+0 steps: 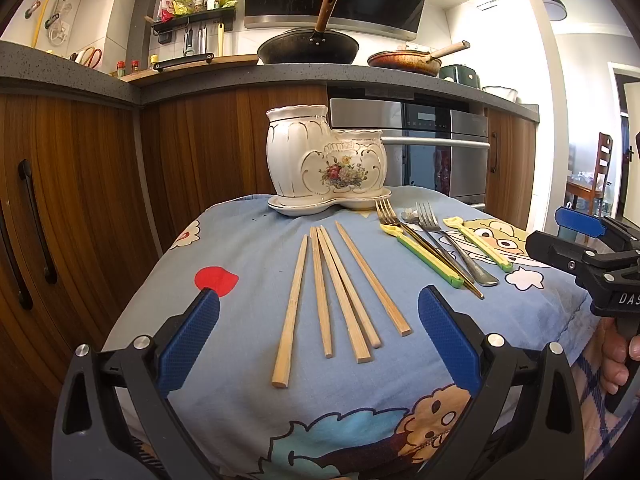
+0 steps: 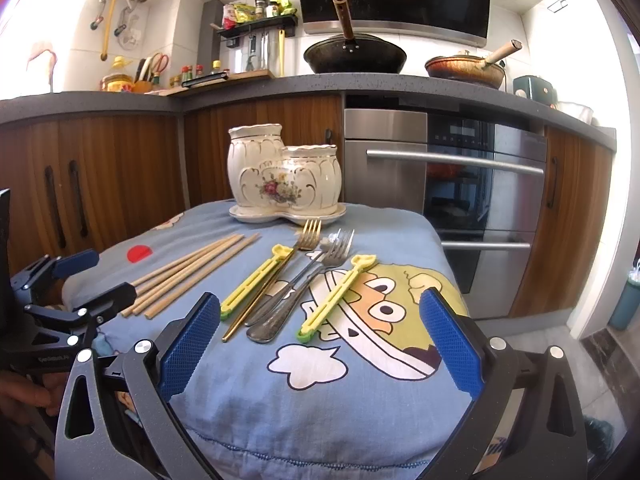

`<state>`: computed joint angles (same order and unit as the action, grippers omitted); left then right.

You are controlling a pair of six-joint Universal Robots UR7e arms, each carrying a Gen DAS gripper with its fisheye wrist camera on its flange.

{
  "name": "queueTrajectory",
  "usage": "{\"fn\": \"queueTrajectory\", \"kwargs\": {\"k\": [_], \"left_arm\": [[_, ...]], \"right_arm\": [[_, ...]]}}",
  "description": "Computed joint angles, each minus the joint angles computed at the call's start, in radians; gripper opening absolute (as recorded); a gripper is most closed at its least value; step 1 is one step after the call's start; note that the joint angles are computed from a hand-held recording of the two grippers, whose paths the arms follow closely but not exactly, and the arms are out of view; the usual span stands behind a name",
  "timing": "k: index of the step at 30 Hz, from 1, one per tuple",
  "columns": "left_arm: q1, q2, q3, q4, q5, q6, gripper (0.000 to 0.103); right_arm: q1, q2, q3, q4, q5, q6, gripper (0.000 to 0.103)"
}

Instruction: Organize utensils

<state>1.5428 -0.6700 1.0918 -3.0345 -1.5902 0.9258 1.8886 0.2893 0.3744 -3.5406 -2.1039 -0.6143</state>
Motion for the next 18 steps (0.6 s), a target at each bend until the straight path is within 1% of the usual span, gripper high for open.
{"fn": "queueTrajectory", "kwargs": {"k": [8, 18], "left_arm": [[0.0, -0.001, -0.002, 0.01, 0.0, 0.001, 0.098], [0.0, 0.001, -0.003, 0.009, 0.0, 0.004, 0.098]], "right_arm": [[0.0, 0.013, -0.026, 0.015, -0.001, -0.001, 0.099], [0.0, 0.014, -0.03, 0.018, -0.002, -0.001, 0.099]]}}
